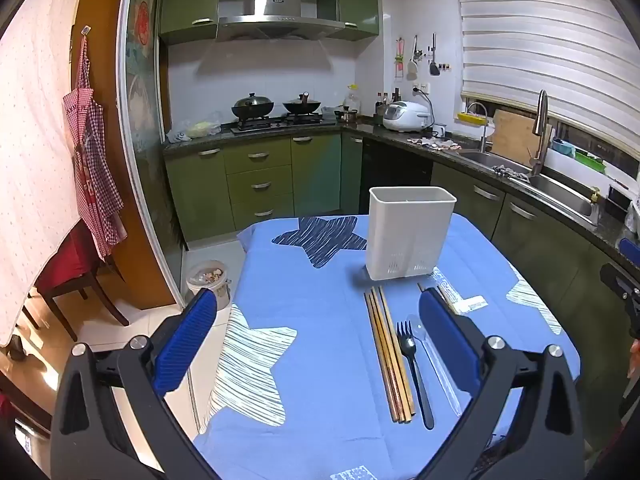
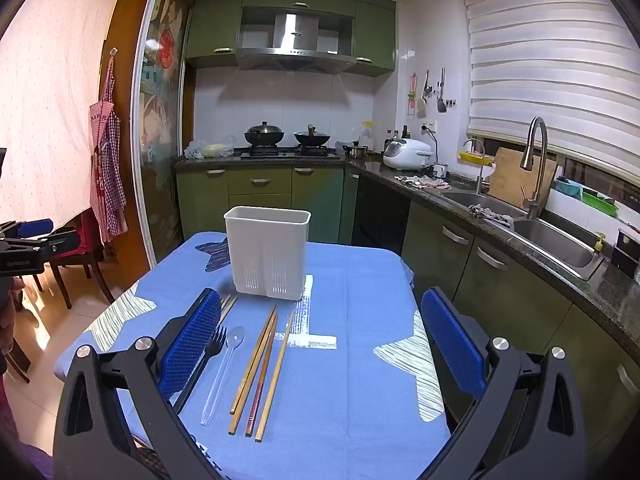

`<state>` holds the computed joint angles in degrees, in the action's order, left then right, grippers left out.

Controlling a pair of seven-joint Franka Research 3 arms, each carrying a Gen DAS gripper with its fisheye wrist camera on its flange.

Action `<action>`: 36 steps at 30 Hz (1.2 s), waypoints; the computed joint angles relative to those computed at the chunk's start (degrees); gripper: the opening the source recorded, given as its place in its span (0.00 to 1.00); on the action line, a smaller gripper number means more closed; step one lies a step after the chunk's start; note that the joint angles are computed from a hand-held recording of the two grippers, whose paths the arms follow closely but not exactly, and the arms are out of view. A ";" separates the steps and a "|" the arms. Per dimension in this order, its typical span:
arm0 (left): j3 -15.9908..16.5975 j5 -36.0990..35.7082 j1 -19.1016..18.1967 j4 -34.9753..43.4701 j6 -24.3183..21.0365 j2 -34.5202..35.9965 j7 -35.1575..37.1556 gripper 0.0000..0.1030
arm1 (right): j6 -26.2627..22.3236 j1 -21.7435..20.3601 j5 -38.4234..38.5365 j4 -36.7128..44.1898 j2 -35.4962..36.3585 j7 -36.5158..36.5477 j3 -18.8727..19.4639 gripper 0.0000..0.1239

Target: Organize utensils

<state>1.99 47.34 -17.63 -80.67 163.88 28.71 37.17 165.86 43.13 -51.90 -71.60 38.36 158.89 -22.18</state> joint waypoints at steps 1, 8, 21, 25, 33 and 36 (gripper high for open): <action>-0.03 -0.06 0.02 0.00 0.04 0.01 0.02 0.94 | 0.08 0.18 -0.20 0.02 0.06 0.35 -0.29 0.80; -0.66 -1.25 0.20 0.40 -0.85 0.22 1.72 0.94 | 0.04 0.14 -0.24 0.30 0.30 0.45 -0.39 0.80; -0.74 -2.21 0.14 0.84 -0.65 0.84 2.39 0.94 | 0.11 0.28 -0.43 0.27 0.29 0.68 -0.48 0.80; -0.50 -2.36 -0.05 0.90 -0.68 0.87 2.39 0.94 | 0.12 0.22 -0.31 0.36 0.35 0.59 -0.43 0.80; -0.32 -2.37 -0.26 0.81 -0.47 0.97 2.20 0.94 | 0.07 0.20 -0.02 0.51 0.49 0.32 -0.41 0.80; -0.33 -2.39 -0.32 0.98 -0.56 1.13 2.27 0.94 | 0.09 0.21 0.06 0.54 0.54 0.26 -0.44 0.80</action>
